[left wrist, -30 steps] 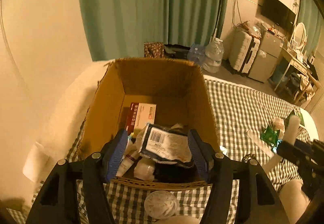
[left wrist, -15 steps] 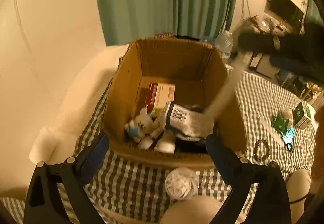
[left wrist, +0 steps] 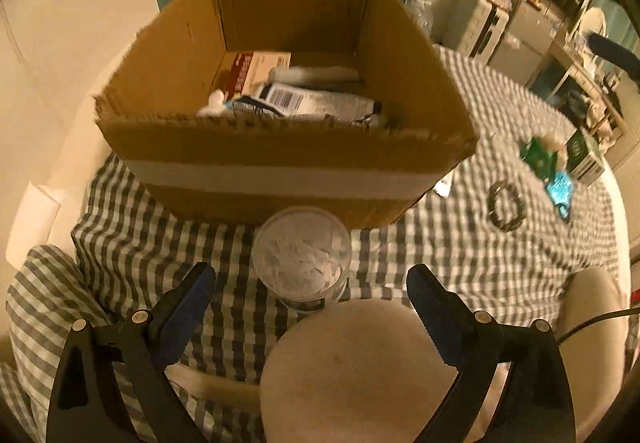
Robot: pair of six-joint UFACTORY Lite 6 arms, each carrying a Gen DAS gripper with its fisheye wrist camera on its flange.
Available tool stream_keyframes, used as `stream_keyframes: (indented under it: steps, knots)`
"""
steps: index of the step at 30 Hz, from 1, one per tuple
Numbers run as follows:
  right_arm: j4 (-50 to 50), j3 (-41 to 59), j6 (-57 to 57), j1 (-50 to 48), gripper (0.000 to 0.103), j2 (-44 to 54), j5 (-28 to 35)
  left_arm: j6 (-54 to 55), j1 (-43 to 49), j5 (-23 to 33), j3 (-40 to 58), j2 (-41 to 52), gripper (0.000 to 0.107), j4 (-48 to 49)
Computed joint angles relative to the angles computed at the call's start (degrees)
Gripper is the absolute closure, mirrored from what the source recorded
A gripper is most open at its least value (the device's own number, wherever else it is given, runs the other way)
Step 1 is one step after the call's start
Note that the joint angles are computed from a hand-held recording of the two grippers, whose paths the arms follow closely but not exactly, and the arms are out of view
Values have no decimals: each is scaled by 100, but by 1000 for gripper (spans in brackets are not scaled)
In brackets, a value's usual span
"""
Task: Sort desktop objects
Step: 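Hold the clear container over the box with the left tool while the right tool grasps the bead bracelet, then open the left tool to drop the container into the box while the right tool carries the bracelet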
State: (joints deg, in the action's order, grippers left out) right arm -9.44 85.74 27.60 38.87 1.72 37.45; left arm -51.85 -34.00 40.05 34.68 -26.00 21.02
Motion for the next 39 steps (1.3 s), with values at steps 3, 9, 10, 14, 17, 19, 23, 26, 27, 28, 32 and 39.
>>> stream_keyframes:
  steps: [3,9,10,14,17,19,23,26,27,28,32,39]
  knots:
    - [247,-845,-297,-505,13,-519,-203,-344,-75,-157,-1,505,8,314]
    - [1276,-2795,-1685,-1922,13,-1254,-677,-627,-180,-414,55,1108,45,499]
    - [1615,-3031,-2091,-2215,13,-1205,-740,-665,-208,-383,82,1135,45,524]
    - [2791,-3458,-3425,-2882,13,-745,-922,-1022,-412,-138,107,1085,45,706]
    - [3321,-3640,-4116,-2990,13,-275,-1265,-1365,-614,135,88,869,45,806]
    - [3481,-3655,-4288,-2931,14,135,-1492,-1660,-868,429,130,707,45,903]
    - [2948,-3487,-3765,-2827,59,896,-1844,-1805,-1115,890,343,434,45,914]
    - [2223,-3513,-3171,-2819,82,1007,-2111,-1652,-1100,1039,555,240,45,793]
    - [2192,-3523,-3197,-2852,90,975,-2107,-1677,-1150,1088,610,186,45,778]
    - [2400,-3544,-3436,-2893,91,905,-2065,-1670,-1181,1116,673,173,45,763]
    - [3573,-3755,-4667,-3145,92,319,-1760,-1876,-1573,1368,1022,224,45,980]
    - [4443,-3808,-5408,-3157,92,-1209,-818,-1706,-1542,1573,1727,258,45,1216]
